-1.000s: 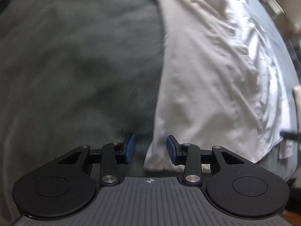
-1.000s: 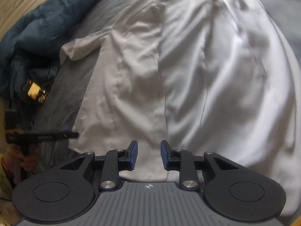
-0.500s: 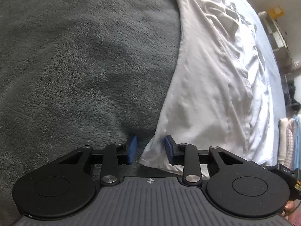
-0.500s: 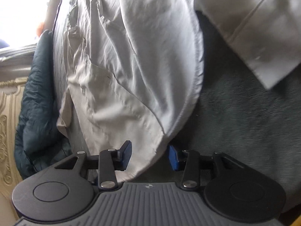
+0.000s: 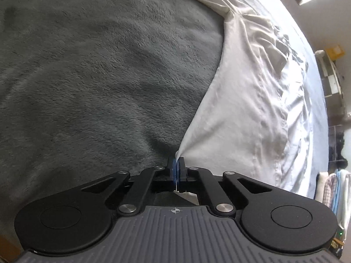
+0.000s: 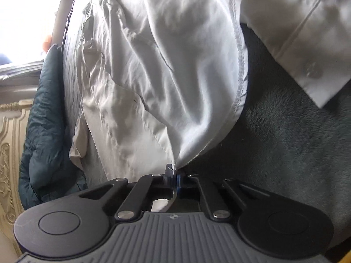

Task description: Fold clothes

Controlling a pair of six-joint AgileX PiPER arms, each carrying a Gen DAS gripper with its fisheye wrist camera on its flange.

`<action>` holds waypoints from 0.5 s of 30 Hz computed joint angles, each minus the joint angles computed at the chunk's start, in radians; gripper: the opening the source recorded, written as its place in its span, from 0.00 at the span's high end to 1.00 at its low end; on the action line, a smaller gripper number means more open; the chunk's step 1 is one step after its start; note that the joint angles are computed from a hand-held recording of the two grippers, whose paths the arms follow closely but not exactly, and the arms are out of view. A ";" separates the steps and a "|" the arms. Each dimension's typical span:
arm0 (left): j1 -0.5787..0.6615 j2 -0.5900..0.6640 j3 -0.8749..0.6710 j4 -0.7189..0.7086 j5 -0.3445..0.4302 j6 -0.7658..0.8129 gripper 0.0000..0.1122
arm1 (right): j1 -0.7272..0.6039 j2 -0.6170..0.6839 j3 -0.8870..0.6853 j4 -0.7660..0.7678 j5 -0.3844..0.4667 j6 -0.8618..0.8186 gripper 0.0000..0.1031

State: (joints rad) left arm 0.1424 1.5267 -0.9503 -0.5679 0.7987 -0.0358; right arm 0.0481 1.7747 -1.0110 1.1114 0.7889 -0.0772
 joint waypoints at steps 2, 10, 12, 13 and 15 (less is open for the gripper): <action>-0.004 -0.012 -0.010 0.012 0.028 -0.009 1.00 | -0.001 -0.010 -0.009 -0.029 0.025 0.016 0.97; -0.109 0.037 -0.045 0.161 0.026 -0.050 1.00 | 0.004 -0.023 -0.005 -0.109 0.028 0.041 0.97; -0.136 0.059 -0.062 0.191 0.026 -0.054 1.00 | 0.019 -0.017 -0.007 -0.143 0.013 0.045 0.97; -0.150 0.071 -0.075 0.212 0.031 -0.053 0.97 | 0.025 -0.011 -0.020 -0.183 0.019 0.049 0.95; -0.168 0.081 -0.097 0.249 0.046 -0.055 0.93 | 0.035 0.000 -0.051 -0.252 0.041 0.048 0.94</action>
State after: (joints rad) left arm -0.0255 1.6073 -1.0473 -0.3185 0.8443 -0.0905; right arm 0.0833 1.7744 -1.0618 0.8597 0.8298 -0.0291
